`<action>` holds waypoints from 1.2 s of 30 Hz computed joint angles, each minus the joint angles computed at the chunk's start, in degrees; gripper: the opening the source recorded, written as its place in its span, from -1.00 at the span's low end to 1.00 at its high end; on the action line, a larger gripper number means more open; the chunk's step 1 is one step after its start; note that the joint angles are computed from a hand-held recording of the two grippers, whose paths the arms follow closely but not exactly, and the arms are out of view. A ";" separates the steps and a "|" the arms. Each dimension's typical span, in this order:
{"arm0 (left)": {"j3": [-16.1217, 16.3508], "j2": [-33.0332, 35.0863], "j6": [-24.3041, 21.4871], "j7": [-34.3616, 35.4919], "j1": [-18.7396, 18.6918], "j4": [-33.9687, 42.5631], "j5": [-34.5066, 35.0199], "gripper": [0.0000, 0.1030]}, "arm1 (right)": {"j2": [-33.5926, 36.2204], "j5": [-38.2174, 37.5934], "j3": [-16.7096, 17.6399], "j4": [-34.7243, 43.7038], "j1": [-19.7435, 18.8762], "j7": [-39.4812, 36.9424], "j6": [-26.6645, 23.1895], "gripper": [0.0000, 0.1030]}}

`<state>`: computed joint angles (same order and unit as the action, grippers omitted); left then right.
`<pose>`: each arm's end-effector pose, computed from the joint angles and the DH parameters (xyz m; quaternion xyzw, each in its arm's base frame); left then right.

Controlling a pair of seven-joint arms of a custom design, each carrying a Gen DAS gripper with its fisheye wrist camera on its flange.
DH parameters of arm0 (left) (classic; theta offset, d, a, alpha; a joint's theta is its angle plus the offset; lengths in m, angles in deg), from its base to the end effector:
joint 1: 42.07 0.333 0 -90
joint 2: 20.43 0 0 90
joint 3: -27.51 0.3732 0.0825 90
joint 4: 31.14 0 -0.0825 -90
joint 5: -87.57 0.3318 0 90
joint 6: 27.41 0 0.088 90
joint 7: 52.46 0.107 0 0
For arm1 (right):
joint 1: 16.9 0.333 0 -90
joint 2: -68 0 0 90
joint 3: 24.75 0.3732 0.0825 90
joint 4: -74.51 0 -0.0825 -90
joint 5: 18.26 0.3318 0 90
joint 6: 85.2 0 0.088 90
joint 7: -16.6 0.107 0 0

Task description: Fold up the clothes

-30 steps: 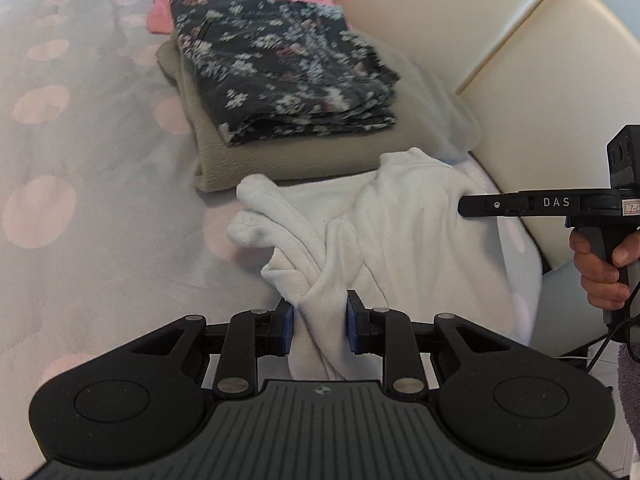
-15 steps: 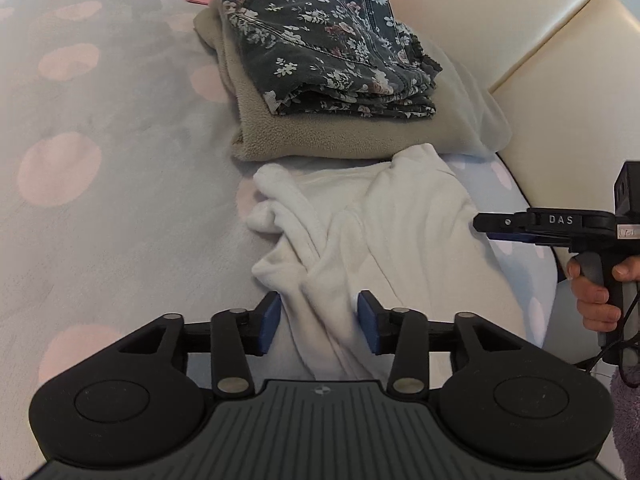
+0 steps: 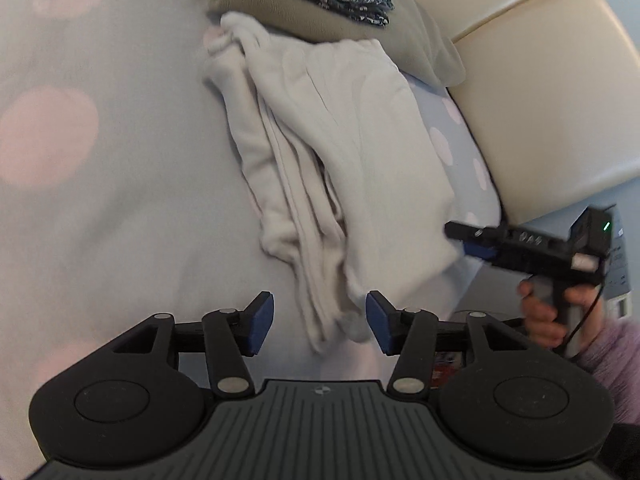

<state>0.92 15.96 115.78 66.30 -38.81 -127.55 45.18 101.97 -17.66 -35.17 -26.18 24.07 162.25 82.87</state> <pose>0.6589 -0.2095 0.3630 0.5766 -0.7244 0.3308 0.1825 0.5916 0.3796 0.3862 -0.5335 0.7929 -0.0511 0.2901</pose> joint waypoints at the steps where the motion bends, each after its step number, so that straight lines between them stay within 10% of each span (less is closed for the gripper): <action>1: -0.57 0.04 -0.14 -0.09 0.40 -0.38 -1.08 -0.04 | -0.27 0.14 -0.95 -1.89 1.06 1.43 2.86 0.15; 8: -0.30 -0.78 4.51 -1.64 -1.87 -2.03 -2.30 0.00 | 0.56 5.53 -6.82 -6.26 7.46 3.96 11.41 0.10; 14: 0.19 1.30 7.42 -7.63 -3.91 -1.50 3.77 -0.15 | 2.06 12.85 -7.85 -8.12 10.00 4.27 17.44 -0.37; 18: 1.21 1.59 3.60 -12.23 -4.80 0.96 9.60 -0.70 | 2.85 17.07 -12.86 -7.23 14.88 4.54 15.58 -0.72; 25: -2.25 0.52 -4.40 -9.86 -0.56 3.15 6.32 -0.75 | 0.00 15.26 -26.48 -6.13 26.13 7.45 5.15 -0.79; 36: 2.08 2.23 -2.57 -14.02 -4.90 2.25 10.70 -0.75 | 2.79 10.04 -21.22 -3.90 21.21 15.58 -0.37 -0.78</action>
<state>3.00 18.19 113.21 52.28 -43.71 -125.30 55.88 104.76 -7.62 -56.39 -30.08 45.27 177.82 82.51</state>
